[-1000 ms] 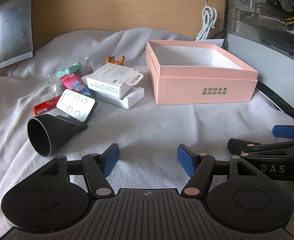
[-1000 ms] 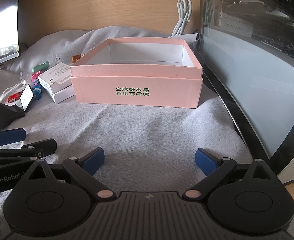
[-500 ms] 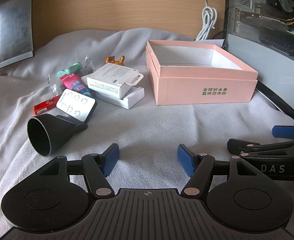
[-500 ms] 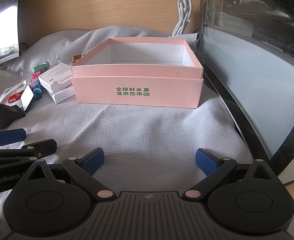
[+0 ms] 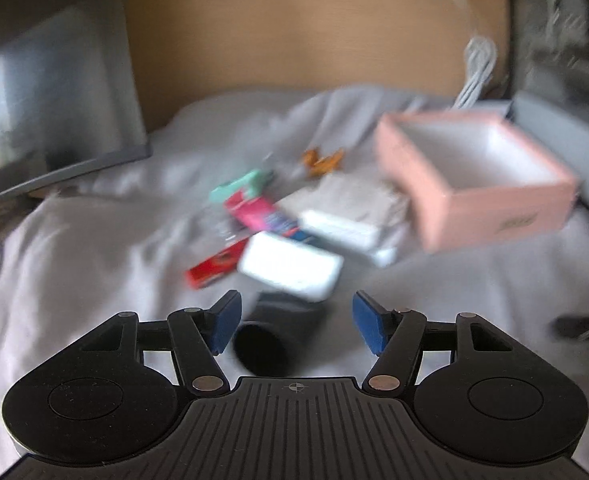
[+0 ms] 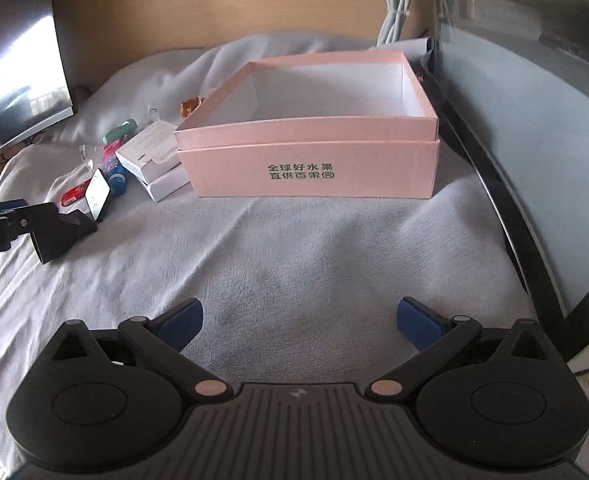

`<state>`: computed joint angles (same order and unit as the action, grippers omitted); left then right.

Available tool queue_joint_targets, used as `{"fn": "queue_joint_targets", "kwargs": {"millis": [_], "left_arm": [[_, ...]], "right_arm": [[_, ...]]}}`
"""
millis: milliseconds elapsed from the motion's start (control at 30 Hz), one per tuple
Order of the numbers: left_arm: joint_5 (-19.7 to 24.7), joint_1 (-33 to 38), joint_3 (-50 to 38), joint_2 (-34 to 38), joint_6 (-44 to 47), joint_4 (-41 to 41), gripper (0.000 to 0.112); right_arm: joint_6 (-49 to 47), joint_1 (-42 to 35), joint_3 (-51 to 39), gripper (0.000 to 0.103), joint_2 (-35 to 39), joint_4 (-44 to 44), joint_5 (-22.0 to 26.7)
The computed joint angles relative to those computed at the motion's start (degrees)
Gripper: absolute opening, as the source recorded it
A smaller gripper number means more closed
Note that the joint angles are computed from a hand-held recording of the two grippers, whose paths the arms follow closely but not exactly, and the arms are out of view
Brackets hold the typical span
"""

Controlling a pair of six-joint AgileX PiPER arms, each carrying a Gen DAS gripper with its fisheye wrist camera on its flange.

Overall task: Organize rigid objects
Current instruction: 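Grasp the black funnel cup with the left tool while the right tool grasps the white box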

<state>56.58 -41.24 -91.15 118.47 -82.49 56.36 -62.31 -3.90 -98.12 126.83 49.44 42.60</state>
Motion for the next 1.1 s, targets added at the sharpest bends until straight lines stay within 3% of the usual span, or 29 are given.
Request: {"fn": "queue_joint_targets", "kwargs": {"millis": [133, 367, 467, 567, 633, 700, 800, 867, 1000, 1100], "left_arm": [[-9.0, 6.5, 2.1, -1.4, 9.4, -9.8, 0.067], [-16.0, 9.6, 3.5, 0.6, 11.1, -11.4, 0.067], [-18.7, 9.3, 6.2, -0.1, 7.6, -6.6, 0.062], [-19.7, 8.8, 8.6, -1.2, 4.6, -3.3, 0.062], [-20.4, 8.5, 11.3, -2.8, 0.5, -1.1, 0.062], [-22.3, 8.7, 14.7, -5.3, -4.0, 0.8, 0.062], [-21.6, 7.7, 19.8, -9.8, -11.8, 4.6, 0.062], [-20.5, 7.1, 22.4, -12.7, -15.6, 5.6, 0.062], [-16.7, 5.3, 26.6, -18.2, -20.1, 4.4, 0.062], [-13.7, 3.3, 29.0, -21.7, -22.9, 3.7, 0.062]], "right_arm": [[2.8, 0.0, -2.8, 0.103, 0.9, -3.6, 2.5], [9.8, 2.2, -3.3, 0.103, 0.5, -9.9, 0.3], [8.8, 4.7, -1.6, 0.103, -0.6, -15.6, -3.2], [10.0, 4.8, -1.7, 0.1, -1.0, -15.6, -2.4], [7.5, 5.0, -1.2, 0.094, -1.8, -13.5, -2.1], [1.1, 6.1, 1.8, 0.094, -3.9, -9.2, -5.2], [-15.5, 7.4, 6.6, 0.094, -6.7, 5.3, -9.5], [-21.7, 8.7, 6.7, 0.094, -7.2, 12.1, -9.3], [-10.4, 12.0, -6.1, 0.094, -1.6, 2.4, 0.0], [-9.8, 14.3, -13.1, 0.092, 1.8, 0.2, 3.0]]}}
